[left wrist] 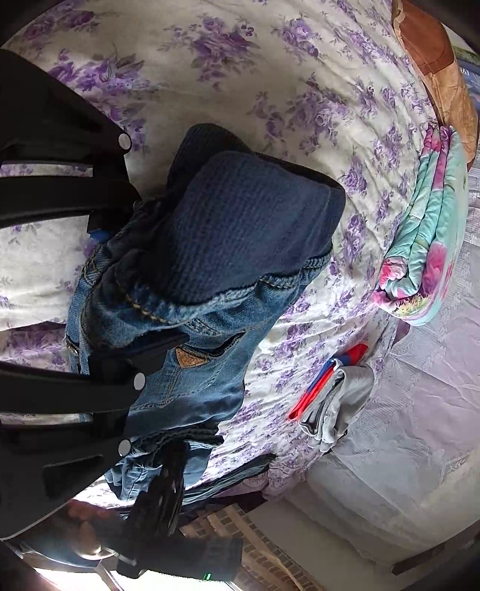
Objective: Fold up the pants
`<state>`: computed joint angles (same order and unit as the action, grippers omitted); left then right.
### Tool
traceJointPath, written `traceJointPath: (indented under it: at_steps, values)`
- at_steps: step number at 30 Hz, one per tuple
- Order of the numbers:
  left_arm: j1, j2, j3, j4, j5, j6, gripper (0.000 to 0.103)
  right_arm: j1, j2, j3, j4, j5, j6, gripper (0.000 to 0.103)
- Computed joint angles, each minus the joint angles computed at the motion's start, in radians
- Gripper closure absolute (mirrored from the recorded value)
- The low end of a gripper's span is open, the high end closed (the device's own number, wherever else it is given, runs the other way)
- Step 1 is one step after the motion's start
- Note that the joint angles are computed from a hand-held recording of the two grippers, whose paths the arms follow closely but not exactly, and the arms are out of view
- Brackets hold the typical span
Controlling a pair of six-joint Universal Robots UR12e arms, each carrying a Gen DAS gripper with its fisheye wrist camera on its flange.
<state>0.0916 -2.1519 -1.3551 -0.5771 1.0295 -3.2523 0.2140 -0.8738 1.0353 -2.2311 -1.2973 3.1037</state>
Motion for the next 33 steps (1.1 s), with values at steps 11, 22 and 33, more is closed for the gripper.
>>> traceJointPath:
  at_steps: [11, 22, 33]
  values:
    - [0.002, -0.003, 0.004, -0.008, -0.004, 0.005, 0.062, -0.023, -0.014, 0.043, -0.029, 0.106, 0.080, 0.089]
    - [-0.021, 0.003, 0.024, -0.002, 0.076, 0.025, 0.064, -0.089, -0.197, 0.342, -0.426, 0.046, 0.278, 0.073]
    - [-0.146, 0.065, 0.038, 0.162, 0.272, 0.304, 0.067, -0.141, -0.281, 0.516, -0.643, 0.078, 0.384, 0.073]
